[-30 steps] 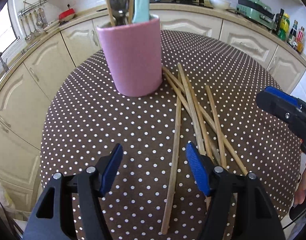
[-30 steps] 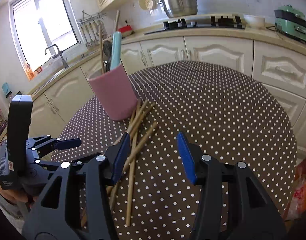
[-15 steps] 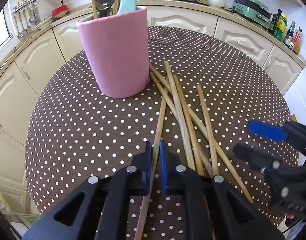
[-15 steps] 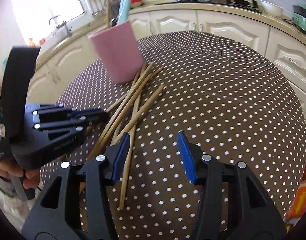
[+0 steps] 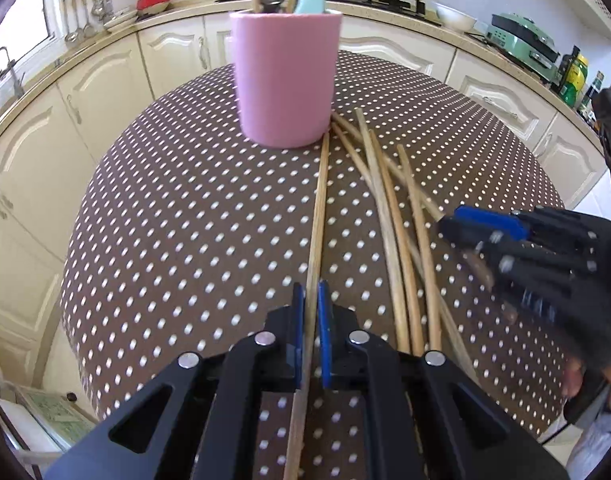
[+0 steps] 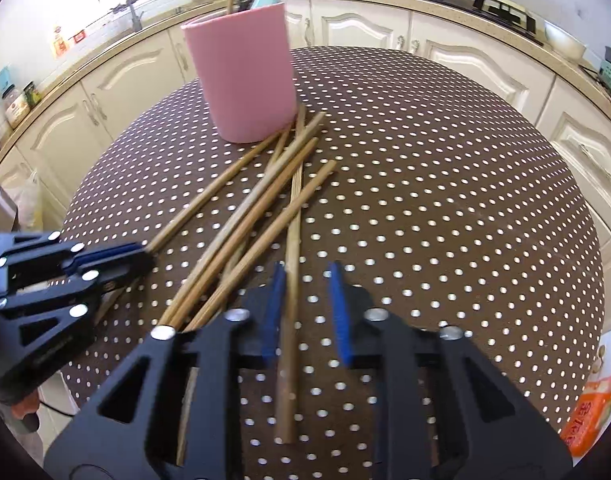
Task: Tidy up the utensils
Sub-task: 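Grasp a wooden chopstick on the table with the left tool while the right tool grasps another, then lift the chopstick into the pink cup with the left tool while the right tool drops its chopstick in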
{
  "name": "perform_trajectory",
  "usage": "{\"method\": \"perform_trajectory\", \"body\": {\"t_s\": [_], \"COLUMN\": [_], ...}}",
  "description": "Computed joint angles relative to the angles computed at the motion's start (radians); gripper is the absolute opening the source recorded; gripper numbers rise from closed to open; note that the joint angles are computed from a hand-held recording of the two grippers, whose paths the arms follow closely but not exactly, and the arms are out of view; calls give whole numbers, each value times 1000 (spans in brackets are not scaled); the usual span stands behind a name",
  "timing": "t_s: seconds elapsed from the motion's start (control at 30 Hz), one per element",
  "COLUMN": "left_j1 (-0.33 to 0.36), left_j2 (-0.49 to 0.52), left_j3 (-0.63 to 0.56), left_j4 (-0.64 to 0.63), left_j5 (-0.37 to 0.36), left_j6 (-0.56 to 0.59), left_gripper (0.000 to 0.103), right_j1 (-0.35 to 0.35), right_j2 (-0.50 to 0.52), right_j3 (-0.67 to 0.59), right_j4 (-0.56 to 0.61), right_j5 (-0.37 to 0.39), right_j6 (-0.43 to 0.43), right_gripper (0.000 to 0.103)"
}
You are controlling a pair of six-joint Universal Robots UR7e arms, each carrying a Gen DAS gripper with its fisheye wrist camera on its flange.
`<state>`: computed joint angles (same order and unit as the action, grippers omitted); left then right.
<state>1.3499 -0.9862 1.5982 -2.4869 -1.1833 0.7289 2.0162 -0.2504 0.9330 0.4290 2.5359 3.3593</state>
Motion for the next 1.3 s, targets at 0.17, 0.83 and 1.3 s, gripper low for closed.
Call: {"method": "perform_trajectory", "body": {"t_s": [0.17,0.83,1.3], "left_j1": [20,2,-3], "left_j2": [-43,125,125], "left_j3": [19,-285,-281], "left_j4": [13,293,224], "left_j5": [14,53,-14], "left_j6": [-27,-82,-106], "left_gripper": [7,8,6], "right_j1": [-1,-64,-113], "right_j2": [-41,0,-2], "right_j3": [71,-170,-255], "right_j4": [1,269,309], "right_j5": [9,8,-74], "right_j6": [77,108,55], "right_gripper": [7,34,6]}}
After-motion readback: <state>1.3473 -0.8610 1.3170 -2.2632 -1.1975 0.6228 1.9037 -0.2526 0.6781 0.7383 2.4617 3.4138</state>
